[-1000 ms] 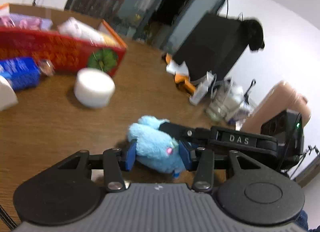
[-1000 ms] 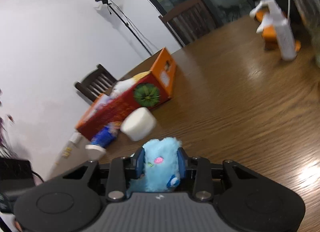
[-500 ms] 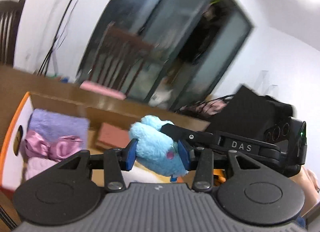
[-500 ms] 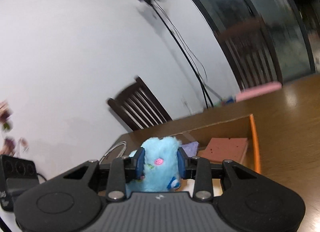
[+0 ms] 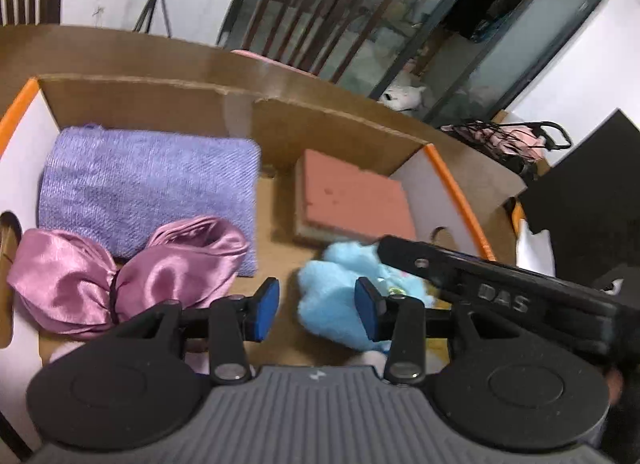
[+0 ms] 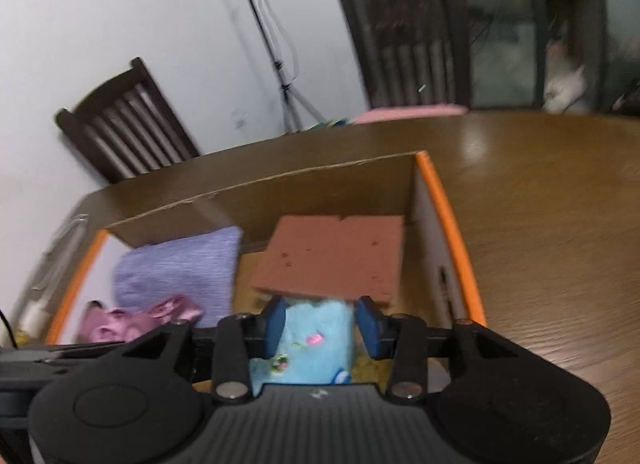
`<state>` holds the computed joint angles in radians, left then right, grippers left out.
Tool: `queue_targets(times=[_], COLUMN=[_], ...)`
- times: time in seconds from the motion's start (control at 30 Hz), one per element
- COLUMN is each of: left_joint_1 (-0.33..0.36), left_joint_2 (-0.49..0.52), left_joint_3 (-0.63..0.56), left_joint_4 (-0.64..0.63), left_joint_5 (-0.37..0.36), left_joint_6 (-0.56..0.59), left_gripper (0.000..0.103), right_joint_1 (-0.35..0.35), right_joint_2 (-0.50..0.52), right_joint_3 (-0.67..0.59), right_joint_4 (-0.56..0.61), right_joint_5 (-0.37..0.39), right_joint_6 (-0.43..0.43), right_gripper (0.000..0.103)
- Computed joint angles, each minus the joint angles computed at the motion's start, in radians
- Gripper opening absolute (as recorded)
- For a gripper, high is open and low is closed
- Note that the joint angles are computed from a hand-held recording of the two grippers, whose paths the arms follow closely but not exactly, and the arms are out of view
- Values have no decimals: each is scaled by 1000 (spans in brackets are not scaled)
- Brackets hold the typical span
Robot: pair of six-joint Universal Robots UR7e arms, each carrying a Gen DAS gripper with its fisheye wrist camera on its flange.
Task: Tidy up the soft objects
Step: 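Carry the blue plush with the left tool into the box and release, then grasp the blue tissue pack with the left tool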
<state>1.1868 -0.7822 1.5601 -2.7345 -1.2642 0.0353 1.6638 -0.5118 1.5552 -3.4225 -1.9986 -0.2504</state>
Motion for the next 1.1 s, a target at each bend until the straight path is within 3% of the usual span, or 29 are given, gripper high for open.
queue_targets(times=[0.1,0.27,0.37,0.53,0.63,0.7,0.83,0.97,1.1], left_joint_1=[-2,-26,-60,-128,-180,-198,-239,-296,-359], left_joint_2=[-5,-77,-137,-274,-362,-410,-497,-599,-672], left_joint_3=[16,84,145,286,414,486,645,898,1130], left_joint_4=[-37,-67,-119,-235,-392,-472,-578,-806,-968], left_joint_5=[13,20,51,117,179,174,225,287,367], left_joint_6=[-3,33,82,170,254,303,300,316,309], left_gripper=[55,63,68,76,82,88,89,99,100], right_joint_1=[-6,24,49,100,127,138,150,120,56], right_joint_2=[-6,-35,-78,-161,-204,-222,-224,-180,-57], right_joint_3=[24,75,106,223,312,375,489,645,800], right_joint_4=[-48,-174,-189,-312,-406,-477,-637,-859,-1133], right_joint_5=[28,11,26,15,18,32,47,135,263], right_joint_6=[-13,-91,-97,-158,-210,-252,-317,-327,-381], right_gripper=[38,60,61,68,71,73,78,80,86])
